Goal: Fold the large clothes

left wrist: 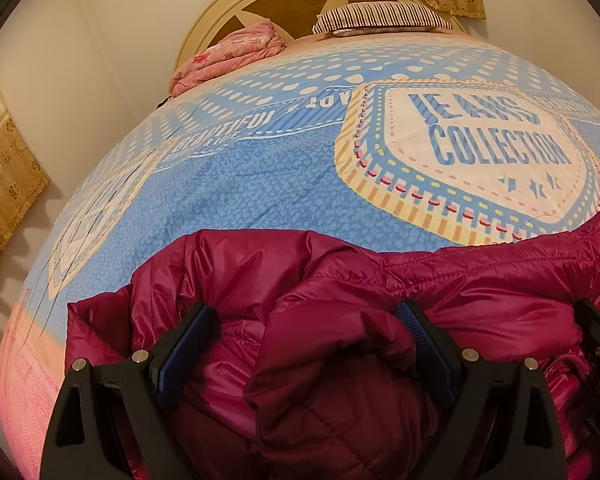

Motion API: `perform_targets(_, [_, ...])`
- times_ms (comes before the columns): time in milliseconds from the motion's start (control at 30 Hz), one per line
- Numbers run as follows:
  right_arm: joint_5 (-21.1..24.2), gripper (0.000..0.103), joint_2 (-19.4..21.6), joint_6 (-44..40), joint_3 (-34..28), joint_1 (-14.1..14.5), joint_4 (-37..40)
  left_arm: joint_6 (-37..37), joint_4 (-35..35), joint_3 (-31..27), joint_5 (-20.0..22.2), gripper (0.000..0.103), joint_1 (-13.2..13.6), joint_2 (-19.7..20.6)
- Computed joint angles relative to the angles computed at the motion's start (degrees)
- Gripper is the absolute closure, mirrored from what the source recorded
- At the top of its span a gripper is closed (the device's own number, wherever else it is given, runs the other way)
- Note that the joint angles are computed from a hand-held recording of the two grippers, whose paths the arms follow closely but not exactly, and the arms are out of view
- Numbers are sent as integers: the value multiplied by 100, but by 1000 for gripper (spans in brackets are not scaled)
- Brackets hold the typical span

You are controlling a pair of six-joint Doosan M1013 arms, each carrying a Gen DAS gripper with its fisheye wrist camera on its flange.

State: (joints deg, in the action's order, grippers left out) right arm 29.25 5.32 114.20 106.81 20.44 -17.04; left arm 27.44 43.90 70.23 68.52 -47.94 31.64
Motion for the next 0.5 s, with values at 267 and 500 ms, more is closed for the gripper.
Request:
perform_targets(267, [28,29,6,-60,-12,-3,52,-4,6,-10,15,9,-7,7])
perform_targets(500, [44,29,6,-67,-15,-4,58,39,58,-43,86,9,-16,38])
